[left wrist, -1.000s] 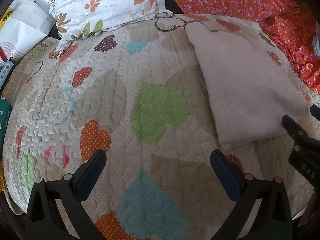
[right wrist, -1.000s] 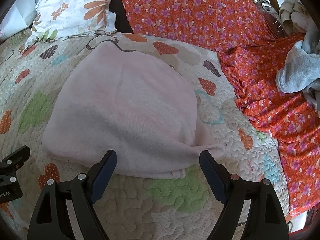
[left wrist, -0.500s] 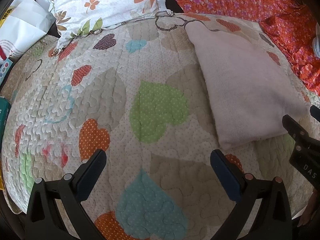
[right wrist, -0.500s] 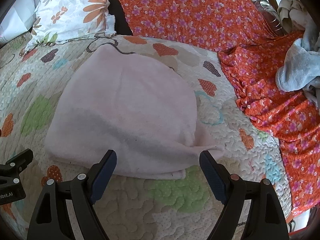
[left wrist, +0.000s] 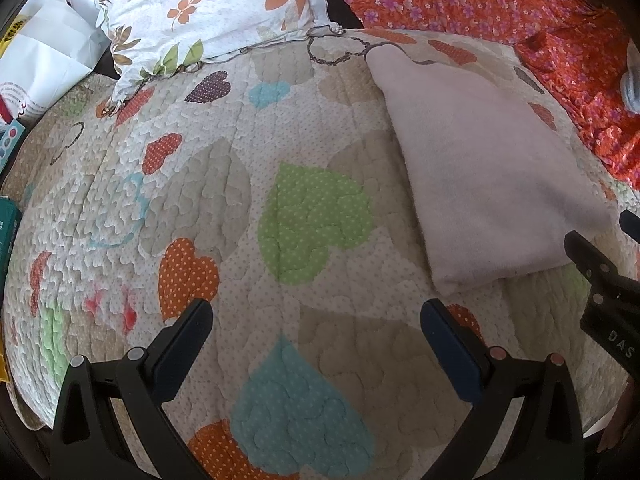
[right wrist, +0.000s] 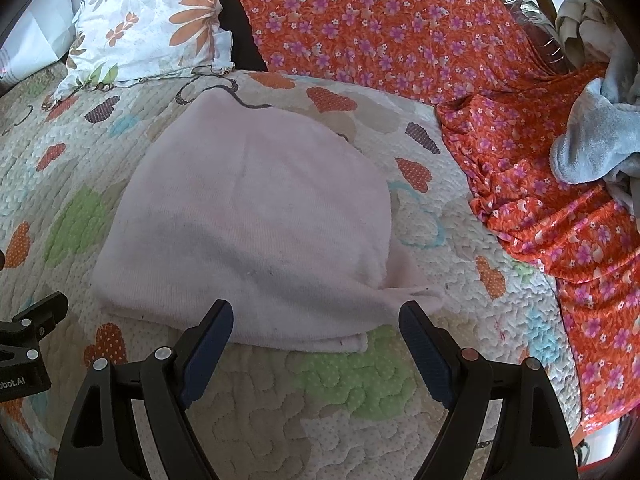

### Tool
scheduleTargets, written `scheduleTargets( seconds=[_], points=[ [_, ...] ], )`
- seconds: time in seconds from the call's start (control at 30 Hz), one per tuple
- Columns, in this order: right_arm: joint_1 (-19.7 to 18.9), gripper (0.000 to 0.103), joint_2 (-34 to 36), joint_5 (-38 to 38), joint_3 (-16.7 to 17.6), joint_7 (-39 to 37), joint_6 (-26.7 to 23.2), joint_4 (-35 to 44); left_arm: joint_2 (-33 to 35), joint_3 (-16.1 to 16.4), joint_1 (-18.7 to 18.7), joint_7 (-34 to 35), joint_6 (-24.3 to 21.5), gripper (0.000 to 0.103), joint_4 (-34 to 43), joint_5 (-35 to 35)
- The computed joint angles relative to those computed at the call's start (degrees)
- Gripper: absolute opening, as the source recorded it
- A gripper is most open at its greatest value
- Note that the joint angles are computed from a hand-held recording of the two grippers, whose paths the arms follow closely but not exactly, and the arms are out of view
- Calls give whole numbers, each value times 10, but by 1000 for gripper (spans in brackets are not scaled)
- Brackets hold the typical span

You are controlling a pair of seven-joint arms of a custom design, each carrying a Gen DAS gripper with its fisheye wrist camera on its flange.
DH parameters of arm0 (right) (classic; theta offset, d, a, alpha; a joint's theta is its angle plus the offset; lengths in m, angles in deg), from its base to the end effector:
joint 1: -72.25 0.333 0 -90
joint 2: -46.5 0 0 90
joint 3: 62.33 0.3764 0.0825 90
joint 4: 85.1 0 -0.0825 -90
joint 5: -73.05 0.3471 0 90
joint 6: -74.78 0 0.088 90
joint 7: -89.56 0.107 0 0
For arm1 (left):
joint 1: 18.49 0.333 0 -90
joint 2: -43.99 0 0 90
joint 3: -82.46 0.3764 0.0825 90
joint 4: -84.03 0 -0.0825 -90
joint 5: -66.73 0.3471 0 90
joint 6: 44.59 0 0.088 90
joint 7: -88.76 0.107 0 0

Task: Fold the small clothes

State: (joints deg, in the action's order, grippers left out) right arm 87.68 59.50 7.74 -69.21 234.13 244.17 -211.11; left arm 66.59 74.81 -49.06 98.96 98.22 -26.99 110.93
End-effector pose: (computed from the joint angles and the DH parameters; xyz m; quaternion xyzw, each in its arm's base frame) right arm 0.5397 0.1460 0.3992 -0.7568 0.5662 -0.2891 0.1520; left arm 0.4994 -0.3870 0.3785 -0.7370 0.6311 -0.1344 0.2013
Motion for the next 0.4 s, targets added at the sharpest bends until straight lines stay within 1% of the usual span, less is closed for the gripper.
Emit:
scheduleTargets(
  seconds=[0.27,0.4],
  points=[
    [-2,89,-1,9,2,-9,8,-3,1,-2,2,5,11,103,-3,-9],
    [-1,89,0,23,3,-25,12,-5,0,-3,6,14,30,103,-10,-16]
  ],
)
